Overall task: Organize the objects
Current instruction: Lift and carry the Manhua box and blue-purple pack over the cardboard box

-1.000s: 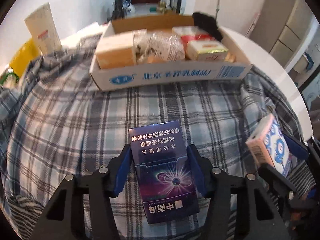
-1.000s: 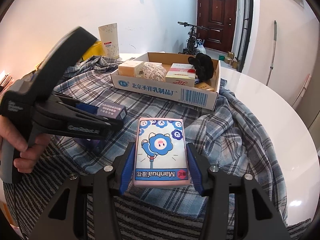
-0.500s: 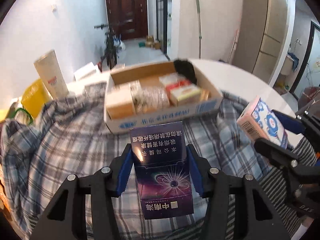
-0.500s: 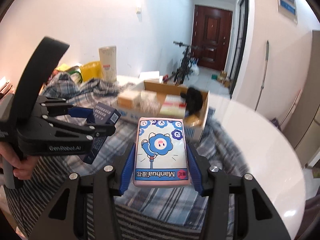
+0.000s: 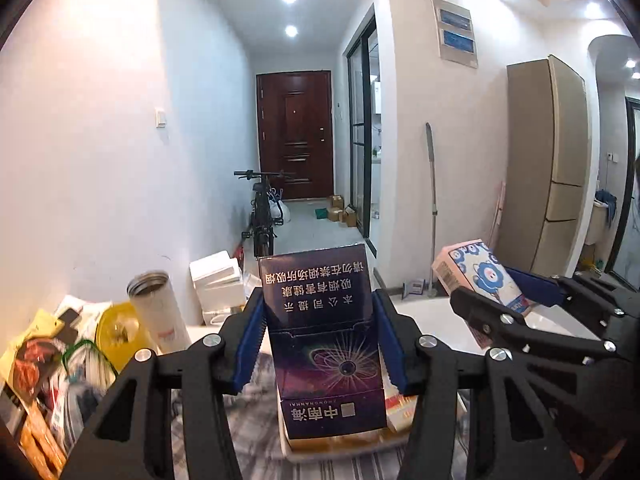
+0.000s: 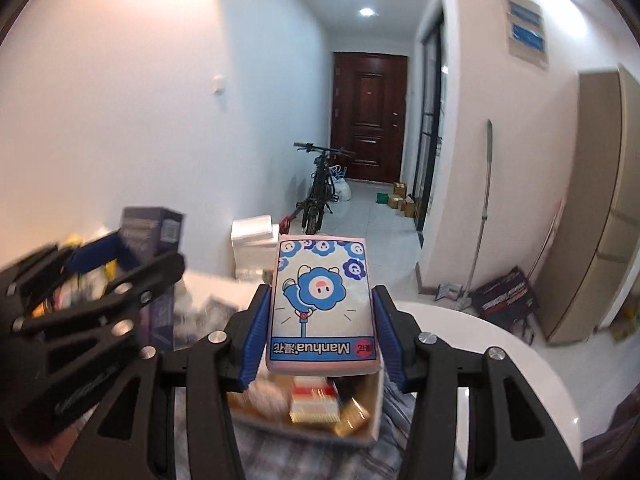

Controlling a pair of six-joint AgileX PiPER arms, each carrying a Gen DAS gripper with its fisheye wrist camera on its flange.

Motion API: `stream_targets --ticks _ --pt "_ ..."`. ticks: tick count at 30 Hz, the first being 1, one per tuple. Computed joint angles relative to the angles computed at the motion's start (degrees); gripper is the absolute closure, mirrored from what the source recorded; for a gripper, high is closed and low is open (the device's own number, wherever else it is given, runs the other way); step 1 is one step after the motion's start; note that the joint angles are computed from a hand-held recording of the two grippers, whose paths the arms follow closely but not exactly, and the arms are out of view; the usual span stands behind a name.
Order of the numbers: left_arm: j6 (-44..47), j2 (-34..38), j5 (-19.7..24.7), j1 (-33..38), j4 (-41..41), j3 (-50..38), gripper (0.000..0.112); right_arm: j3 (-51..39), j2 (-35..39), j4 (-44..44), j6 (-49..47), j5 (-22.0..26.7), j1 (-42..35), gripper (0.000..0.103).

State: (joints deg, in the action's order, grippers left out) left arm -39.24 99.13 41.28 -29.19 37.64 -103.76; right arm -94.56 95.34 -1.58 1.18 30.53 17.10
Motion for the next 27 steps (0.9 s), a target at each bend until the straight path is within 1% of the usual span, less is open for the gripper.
stream_targets --ticks 2,4,5,6,7,9,11,13,15,16,19,21,24,25,27 --pt "4.47 3.96 2.04 2.42 -5.09 -6.5 0.058 -5.8 4.13 1.86 1.08 1.32 -0.55 0.055" --pt "5.06 7.32 3.2 4.19 -6.92 -10.54 0.058 -8.63 7.17 3.5 1.91 0.06 -0.9 0.055" --pt "5.19 8.58 2.86 5.11 -7.67 -11.37 0.058 -9.05 8.19 2.94 3.17 -1.01 -0.78 0.055" --pt "5.08 9.63 2.07 5.95 -8.42 -11.51 0.058 -8.92 9.17 2.22 4.32 -2.72 -0.61 0.055" --pt "4.99 10.47 0.34 6.99 -9.76 -10.58 0.058 -8.5 9.87 1.49 5.11 -4.08 -0.42 0.055" --pt "6.99 12.11 -2.25 8.49 -12.77 -9.02 0.058 -6.78 11.21 -1.13 6.98 -6.87 0.09 0.055" --pt "10.32 16.12 -0.73 9.09 -14.26 -11.32 0.058 -4.17 11.98 -2.63 7.01 -9.53 0.2 0.055" --pt "9.78 18.28 -1.71 9.38 -14.04 -11.57 0.058 -1.63 12.52 -5.3 8.5 -11.05 0.22 0.055" --pt "11.58 19.66 -3.54 10.56 -17.32 -11.42 0.058 -3.28 14.76 -5.01 7.54 -8.94 0.09 0.055" --pt "13.01 20.29 -4.95 11.28 -19.65 -11.22 0.058 -3.53 15.23 -3.21 5.96 -8.51 -0.37 0.055" --pt "13.65 21.43 -7.83 12.28 -22.31 -9.67 0.058 -4.47 16.76 2.23 1.1 -8.22 -1.94 0.055" --pt "14.76 22.15 -9.44 12.84 -25.17 -8.86 0.058 -5.11 17.12 1.7 1.21 -7.31 -2.16 0.055" --pt "16.74 23.85 -9.63 13.1 -27.99 -9.36 0.058 -5.8 17.86 0.57 1.93 -6.3 -2.38 0.055" --pt "16.69 24.31 -9.67 12.88 -27.41 -9.35 0.058 -5.68 17.89 -0.2 2.54 -6.07 -2.4 0.055" --pt "13.91 25.57 -7.45 11.49 -22.3 -10.92 0.058 -6.27 18.68 -1.45 3.3 -5.6 -2.6 0.055"
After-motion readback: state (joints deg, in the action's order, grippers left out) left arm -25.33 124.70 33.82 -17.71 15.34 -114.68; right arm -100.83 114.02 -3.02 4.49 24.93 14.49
